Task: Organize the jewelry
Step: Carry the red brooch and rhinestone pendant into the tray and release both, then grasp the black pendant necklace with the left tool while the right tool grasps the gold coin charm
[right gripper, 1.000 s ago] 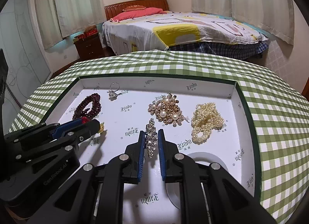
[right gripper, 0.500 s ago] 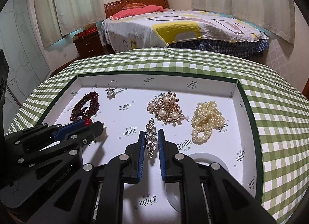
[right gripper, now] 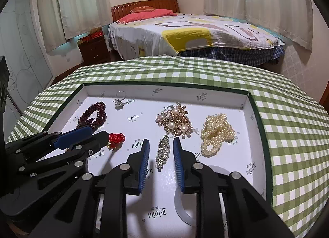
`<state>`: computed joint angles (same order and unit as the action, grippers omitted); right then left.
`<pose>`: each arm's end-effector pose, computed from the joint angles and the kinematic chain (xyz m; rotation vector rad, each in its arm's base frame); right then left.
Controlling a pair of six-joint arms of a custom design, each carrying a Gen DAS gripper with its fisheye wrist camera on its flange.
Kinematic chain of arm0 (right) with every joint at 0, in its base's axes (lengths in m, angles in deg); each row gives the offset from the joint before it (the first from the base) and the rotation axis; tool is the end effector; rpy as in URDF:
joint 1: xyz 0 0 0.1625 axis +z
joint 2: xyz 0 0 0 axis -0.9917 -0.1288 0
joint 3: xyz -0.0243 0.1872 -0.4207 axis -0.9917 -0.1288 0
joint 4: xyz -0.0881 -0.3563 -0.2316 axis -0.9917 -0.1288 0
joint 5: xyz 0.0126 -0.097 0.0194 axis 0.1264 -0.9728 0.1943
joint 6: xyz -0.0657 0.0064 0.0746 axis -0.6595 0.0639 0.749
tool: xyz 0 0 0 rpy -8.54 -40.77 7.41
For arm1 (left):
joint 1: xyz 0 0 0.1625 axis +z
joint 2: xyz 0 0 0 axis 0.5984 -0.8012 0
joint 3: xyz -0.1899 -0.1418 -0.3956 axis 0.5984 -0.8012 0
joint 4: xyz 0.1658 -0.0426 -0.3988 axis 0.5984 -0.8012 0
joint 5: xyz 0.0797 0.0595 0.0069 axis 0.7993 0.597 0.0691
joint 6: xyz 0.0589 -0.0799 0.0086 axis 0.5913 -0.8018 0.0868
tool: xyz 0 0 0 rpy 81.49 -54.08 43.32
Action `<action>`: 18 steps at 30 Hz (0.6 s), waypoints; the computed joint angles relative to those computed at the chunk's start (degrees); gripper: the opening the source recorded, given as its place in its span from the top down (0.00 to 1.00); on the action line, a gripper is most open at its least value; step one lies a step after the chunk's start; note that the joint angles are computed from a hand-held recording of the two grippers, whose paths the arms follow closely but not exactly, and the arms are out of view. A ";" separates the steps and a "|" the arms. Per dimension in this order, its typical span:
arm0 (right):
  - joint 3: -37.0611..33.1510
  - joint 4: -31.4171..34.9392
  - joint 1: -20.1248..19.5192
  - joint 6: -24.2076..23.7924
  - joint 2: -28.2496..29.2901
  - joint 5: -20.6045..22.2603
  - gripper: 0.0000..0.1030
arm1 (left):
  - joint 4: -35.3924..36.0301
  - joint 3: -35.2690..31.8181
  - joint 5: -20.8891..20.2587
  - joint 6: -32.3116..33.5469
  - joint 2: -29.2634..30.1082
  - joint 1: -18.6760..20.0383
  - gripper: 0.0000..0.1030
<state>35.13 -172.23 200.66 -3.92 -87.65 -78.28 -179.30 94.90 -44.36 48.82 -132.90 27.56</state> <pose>0.3128 -0.4341 -0.0888 0.5810 -2.3842 0.8510 -0.0008 -0.4592 0.2167 0.4651 2.3650 -0.8369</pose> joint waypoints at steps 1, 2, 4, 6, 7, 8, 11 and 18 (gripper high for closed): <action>0.03 -0.12 0.12 0.00 -0.07 -0.12 0.73 | -0.02 0.14 0.07 -0.13 -0.30 -0.12 0.66; 0.11 -0.32 0.25 0.03 -0.15 -0.19 0.72 | -0.22 0.25 0.22 -0.25 -0.49 -0.25 0.61; 0.48 -0.83 0.46 0.13 -0.44 -0.22 0.71 | -0.43 0.54 0.08 -0.53 -1.29 -0.38 0.56; 0.89 -1.29 0.80 0.20 -0.80 -0.33 0.69 | -0.43 1.16 -0.10 -1.14 -2.72 -0.82 0.54; 1.09 -1.64 1.04 0.16 -0.96 -0.48 0.69 | -0.51 1.37 -0.03 -1.22 -3.08 -1.04 0.53; 1.33 -1.97 1.28 0.14 -1.14 -0.59 0.68 | -0.58 1.89 0.13 -1.30 -3.98 -1.58 0.53; 2.71 -3.33 2.30 0.43 -1.92 -1.08 0.64 | -1.09 3.52 0.83 -1.28 -6.41 -3.21 0.52; 6.38 -7.01 4.62 1.88 -3.14 -2.99 0.58 | 0.19 8.24 2.83 -4.04 -13.58 -7.17 0.44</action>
<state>41.52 -179.24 205.29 -2.04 -90.79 -81.27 -179.11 103.14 -41.53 44.78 -146.48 20.39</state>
